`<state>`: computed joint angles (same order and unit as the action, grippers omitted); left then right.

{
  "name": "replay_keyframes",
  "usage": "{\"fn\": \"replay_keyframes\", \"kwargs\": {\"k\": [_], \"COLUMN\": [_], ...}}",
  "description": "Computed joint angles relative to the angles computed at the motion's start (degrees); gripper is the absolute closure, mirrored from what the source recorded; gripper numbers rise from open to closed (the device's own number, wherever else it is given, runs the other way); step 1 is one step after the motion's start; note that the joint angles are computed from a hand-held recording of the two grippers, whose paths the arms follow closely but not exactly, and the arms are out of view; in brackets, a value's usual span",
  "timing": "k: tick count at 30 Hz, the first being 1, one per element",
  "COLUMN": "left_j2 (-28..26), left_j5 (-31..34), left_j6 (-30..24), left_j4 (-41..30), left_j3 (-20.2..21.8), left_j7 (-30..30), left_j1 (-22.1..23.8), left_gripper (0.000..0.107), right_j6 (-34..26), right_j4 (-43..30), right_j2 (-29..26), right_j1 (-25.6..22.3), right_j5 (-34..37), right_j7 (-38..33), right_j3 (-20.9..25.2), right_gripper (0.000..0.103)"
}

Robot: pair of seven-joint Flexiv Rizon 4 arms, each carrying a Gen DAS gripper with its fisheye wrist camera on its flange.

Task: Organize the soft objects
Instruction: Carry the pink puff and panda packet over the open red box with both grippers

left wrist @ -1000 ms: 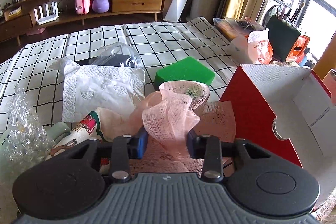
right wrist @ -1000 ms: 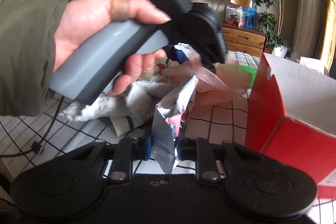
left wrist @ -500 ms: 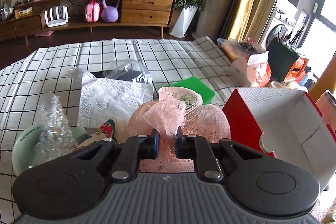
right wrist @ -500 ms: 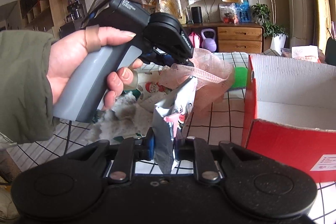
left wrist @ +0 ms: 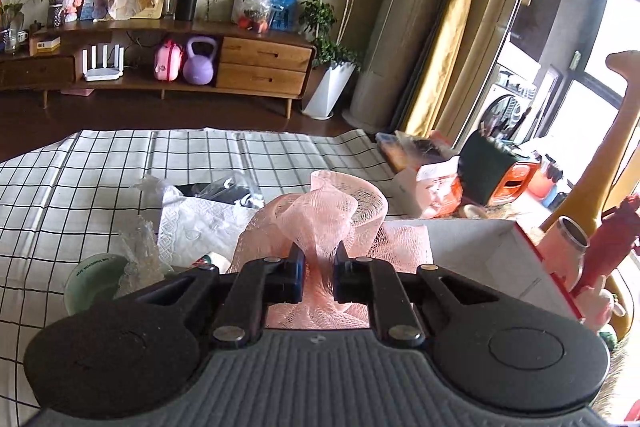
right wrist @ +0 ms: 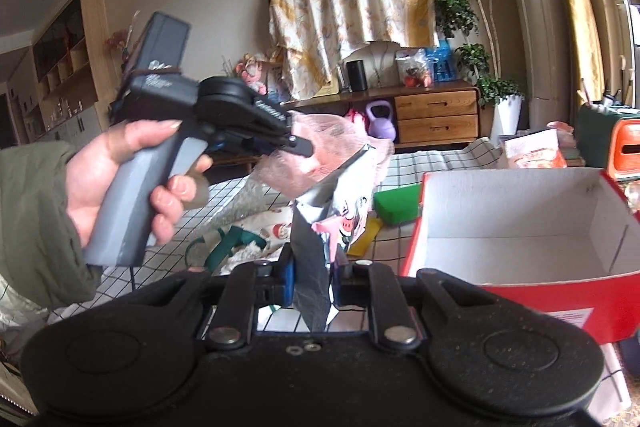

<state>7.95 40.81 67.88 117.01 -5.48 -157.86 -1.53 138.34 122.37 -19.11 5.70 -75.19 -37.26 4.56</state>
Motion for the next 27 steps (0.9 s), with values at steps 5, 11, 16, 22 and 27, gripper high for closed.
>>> {"fn": "replay_keyframes", "kwargs": {"k": [5, 11, 16, 22, 27], "left_j2": [0.60, -1.58, -5.32, -10.74, -15.75], "left_j5": [-1.49, -1.25, -1.07, -1.88, -1.12], "left_j6": [0.60, 0.74, 0.75, 0.33, -0.50], "left_j4": [-0.72, -4.15, -8.00, -12.26, -16.66], "left_j3": [-1.22, -3.00, -2.69, -0.63, 1.44], "left_j7": [1.31, 2.40, 3.68, 7.17, 9.00], "left_j1": [-1.07, -2.93, -5.83, -10.35, -13.95], "left_gripper": [0.094, 0.094, 0.094, 0.094, 0.094], "right_j6": [-0.79, -3.05, -5.06, -7.95, -8.69], "right_j4": [-2.34, -5.35, -9.01, -13.34, -19.00], "right_j2": [0.72, 0.34, -2.11, -5.40, -8.62], "right_j1": [-1.42, -3.09, -4.11, -4.76, -4.44], "right_j5": [-1.38, -2.40, -2.97, -5.27, -11.62], "right_j7": [3.91, 8.55, 11.28, 13.63, 20.30], "right_j3": [-1.41, -2.87, -4.03, -5.34, -8.60], "right_gripper": [0.087, 0.087, 0.087, 0.087, 0.087]}}
